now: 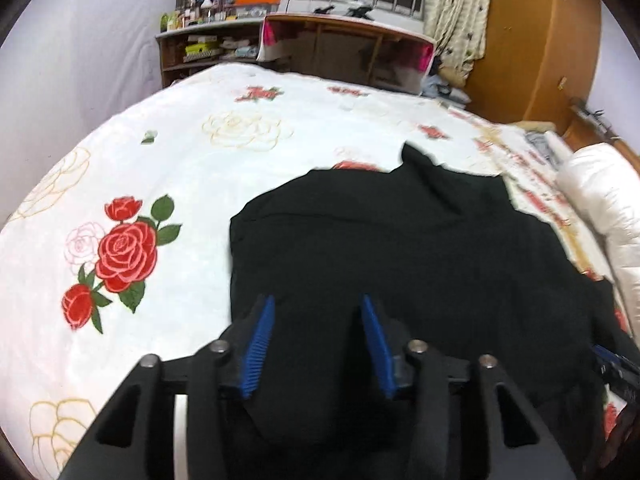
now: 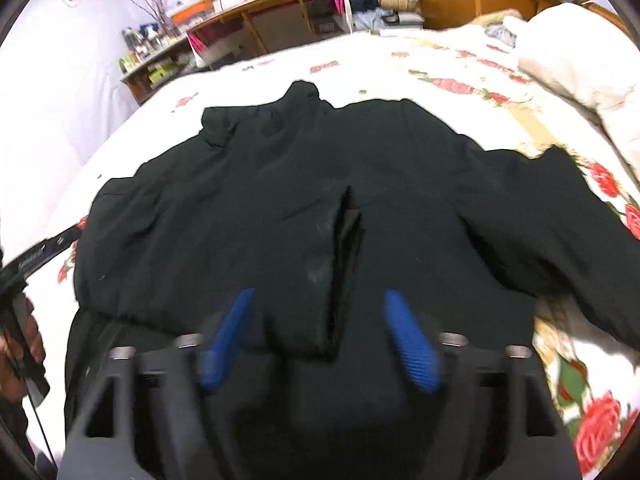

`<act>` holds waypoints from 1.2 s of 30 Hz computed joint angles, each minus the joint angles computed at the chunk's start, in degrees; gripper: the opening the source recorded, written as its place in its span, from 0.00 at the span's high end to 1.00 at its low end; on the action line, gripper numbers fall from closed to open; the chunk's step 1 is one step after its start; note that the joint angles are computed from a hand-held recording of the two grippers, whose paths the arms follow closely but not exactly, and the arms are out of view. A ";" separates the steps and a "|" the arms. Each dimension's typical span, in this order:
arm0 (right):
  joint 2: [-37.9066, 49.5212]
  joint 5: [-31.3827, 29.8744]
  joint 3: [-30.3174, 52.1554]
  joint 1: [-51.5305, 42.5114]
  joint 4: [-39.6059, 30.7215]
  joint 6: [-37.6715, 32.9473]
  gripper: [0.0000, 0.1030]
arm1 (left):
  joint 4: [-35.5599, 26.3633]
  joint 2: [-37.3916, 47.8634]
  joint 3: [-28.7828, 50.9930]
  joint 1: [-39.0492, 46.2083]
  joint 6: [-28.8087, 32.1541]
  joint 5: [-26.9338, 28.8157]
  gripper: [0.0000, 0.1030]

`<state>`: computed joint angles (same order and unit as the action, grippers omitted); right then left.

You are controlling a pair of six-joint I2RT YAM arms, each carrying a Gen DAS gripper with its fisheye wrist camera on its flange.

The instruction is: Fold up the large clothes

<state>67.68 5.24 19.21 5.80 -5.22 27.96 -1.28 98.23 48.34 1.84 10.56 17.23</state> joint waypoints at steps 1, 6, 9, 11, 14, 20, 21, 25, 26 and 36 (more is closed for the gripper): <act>5.52 -2.08 1.60 -1.43 2.44 -0.08 0.72 | 0.00 2.08 0.89 -0.30 0.10 0.14 0.58; 11.96 -2.12 1.28 -4.15 6.78 -0.33 0.89 | 2.83 8.04 0.26 -4.69 -0.29 0.49 0.58; 13.10 -3.39 0.59 -6.89 7.15 -2.23 0.89 | 6.22 8.74 -1.06 -7.56 -0.84 -2.48 0.58; 11.27 -2.71 0.73 -7.12 5.07 -3.43 0.89 | 5.80 8.07 -1.00 -7.47 -1.77 -2.36 0.58; 5.26 1.47 1.22 -5.43 0.25 -3.56 0.89 | 5.66 4.64 -2.71 -6.66 -2.38 -2.53 0.58; -1.91 8.03 2.14 0.68 -1.74 -2.46 0.84 | 6.25 1.09 -4.74 -6.16 -3.27 -4.27 0.58; 0.58 7.80 2.66 1.27 -0.26 -2.96 0.82 | 6.10 1.72 -4.36 -6.35 -3.24 -4.72 0.58; 13.43 4.99 4.80 -0.31 4.65 -4.61 0.82 | 5.87 3.44 -3.93 -6.73 -3.05 -5.91 0.58; 15.42 4.72 4.98 -0.83 5.46 -4.73 0.82 | 6.24 2.94 -4.51 -6.78 -2.98 -6.03 0.57; -0.21 5.79 -0.98 -0.71 -1.74 -3.97 0.82 | 2.77 -6.98 -9.65 -7.67 -4.21 -7.13 0.57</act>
